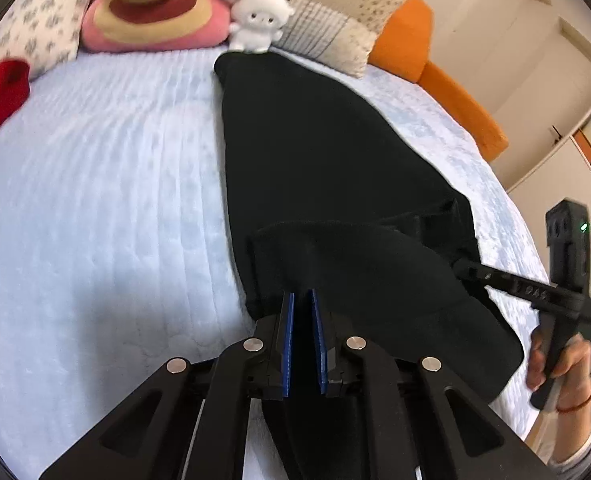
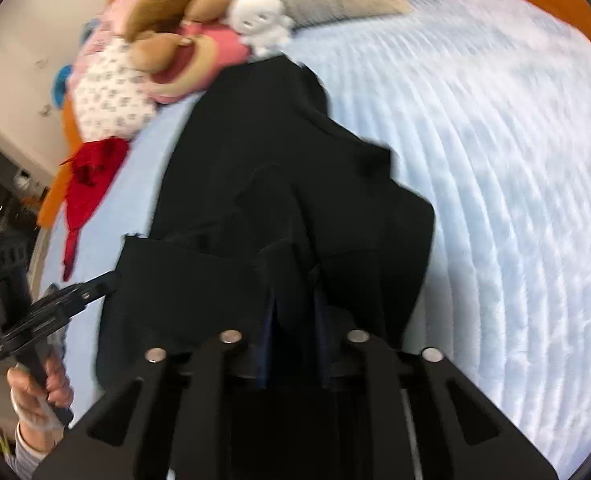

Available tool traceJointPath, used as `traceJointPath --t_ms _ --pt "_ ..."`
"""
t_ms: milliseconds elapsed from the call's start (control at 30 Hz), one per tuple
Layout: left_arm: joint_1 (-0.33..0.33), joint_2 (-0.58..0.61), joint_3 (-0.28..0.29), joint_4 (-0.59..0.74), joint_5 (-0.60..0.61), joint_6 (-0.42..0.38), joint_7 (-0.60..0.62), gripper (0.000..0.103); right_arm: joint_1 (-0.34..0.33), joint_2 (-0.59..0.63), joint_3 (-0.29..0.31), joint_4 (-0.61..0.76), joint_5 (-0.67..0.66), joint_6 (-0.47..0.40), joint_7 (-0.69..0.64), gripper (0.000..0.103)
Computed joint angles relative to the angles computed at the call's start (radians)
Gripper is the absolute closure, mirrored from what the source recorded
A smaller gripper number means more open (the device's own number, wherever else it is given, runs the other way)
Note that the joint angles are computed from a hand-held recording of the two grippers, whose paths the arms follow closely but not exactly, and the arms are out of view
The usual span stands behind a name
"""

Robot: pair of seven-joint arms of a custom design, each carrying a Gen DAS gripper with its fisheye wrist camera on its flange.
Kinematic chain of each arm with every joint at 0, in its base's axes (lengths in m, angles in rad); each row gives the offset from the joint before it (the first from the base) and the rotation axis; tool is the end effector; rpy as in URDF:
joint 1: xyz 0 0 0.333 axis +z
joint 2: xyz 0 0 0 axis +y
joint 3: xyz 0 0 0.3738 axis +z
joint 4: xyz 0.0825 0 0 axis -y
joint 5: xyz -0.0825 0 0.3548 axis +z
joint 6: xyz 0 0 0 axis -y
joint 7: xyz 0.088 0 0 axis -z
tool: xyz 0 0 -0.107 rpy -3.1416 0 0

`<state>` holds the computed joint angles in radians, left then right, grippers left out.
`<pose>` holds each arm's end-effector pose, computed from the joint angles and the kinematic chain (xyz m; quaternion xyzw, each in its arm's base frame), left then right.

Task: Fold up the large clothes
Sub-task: 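Lift the hem end with both tools and fold it toward the collar, then open both tools and release the folded hem onto the jacket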

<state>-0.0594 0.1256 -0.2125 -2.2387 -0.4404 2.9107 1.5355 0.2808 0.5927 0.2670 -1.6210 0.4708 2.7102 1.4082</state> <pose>0.5500 -0.1221 0.4495 -0.7336 0.6158 -0.2812 0.0596 0.6571 0.3318 0.4041 -0.7474 0.5831 0.0432 0.3154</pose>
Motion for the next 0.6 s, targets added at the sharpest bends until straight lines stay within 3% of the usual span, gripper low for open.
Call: traceJointPath --t_ms 100,133,167,233,267,367,467,600 --pt "-0.055 0.005 0.062 0.012 0.220 -0.018 -0.144 0.087 0.014 0.001 -0.004 0.001 -0.009 0.018 0.006 0.070" --pt "-0.076 0.000 0.090 0.023 0.326 -0.044 -0.212 0.078 0.027 -0.010 -0.023 0.001 -0.033 0.003 0.023 0.066" --pt "-0.087 -0.010 0.109 0.032 0.415 -0.072 -0.273 0.063 0.036 -0.025 -0.036 -0.005 -0.053 -0.006 0.032 0.057" --pt "-0.077 -0.049 0.119 0.020 0.509 -0.081 -0.343 0.057 0.045 -0.078 -0.054 -0.052 -0.087 0.018 0.030 0.038" --pt "-0.061 -0.075 0.111 0.003 0.499 -0.075 -0.336 0.053 0.048 -0.115 -0.062 -0.094 -0.101 0.048 0.025 0.025" --pt "-0.031 -0.172 0.088 -0.056 0.251 -0.087 -0.120 0.044 -0.020 -0.220 -0.007 -0.205 -0.046 0.061 -0.072 0.022" --pt "-0.073 -0.250 0.111 -0.102 0.017 -0.172 0.064 0.043 -0.116 -0.292 0.060 -0.286 0.178 -0.051 -0.199 0.022" --pt "-0.137 -0.288 0.147 -0.167 -0.381 -0.226 0.217 0.042 -0.171 -0.302 0.074 -0.345 0.461 -0.209 -0.246 0.021"
